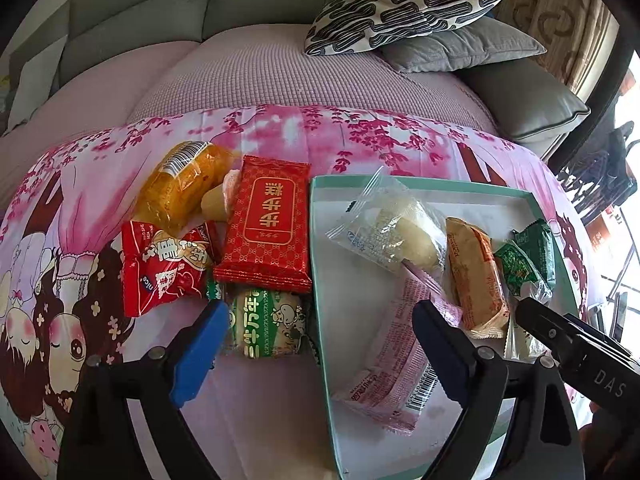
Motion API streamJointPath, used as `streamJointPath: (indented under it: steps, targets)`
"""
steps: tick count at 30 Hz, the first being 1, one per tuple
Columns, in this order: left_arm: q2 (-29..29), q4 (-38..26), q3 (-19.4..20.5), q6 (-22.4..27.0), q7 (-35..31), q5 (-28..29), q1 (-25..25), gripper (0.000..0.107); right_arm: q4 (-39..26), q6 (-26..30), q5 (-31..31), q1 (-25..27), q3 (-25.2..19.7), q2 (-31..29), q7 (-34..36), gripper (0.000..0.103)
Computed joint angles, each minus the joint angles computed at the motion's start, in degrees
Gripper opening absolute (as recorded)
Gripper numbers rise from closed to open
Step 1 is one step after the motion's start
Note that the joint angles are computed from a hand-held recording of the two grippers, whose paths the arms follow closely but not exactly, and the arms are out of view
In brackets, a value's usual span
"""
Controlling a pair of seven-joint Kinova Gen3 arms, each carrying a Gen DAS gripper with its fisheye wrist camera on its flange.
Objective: Organize snacks
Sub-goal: 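Move both tools back to the remaining snacks beside the tray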
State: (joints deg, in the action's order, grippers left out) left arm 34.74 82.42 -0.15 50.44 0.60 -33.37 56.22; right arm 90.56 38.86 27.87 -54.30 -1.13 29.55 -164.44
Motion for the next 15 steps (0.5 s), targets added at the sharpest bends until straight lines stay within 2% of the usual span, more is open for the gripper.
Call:
streamJointPath:
  steps: [3, 15]
  targets:
    - [0.4, -0.6, 0.1, 1.6, -0.3, 0.4, -0.1, 0.101, 0.3, -0.4, 1.3, -0.9, 0.7, 0.0, -0.8, 0.103]
    - [-2.1, 2.6, -0.1, 2.3, 1.7, -1.1, -0.4, 0.102, -2.0, 0.9, 2.5, -1.4, -0.5, 1.5, 1.2, 0.103]
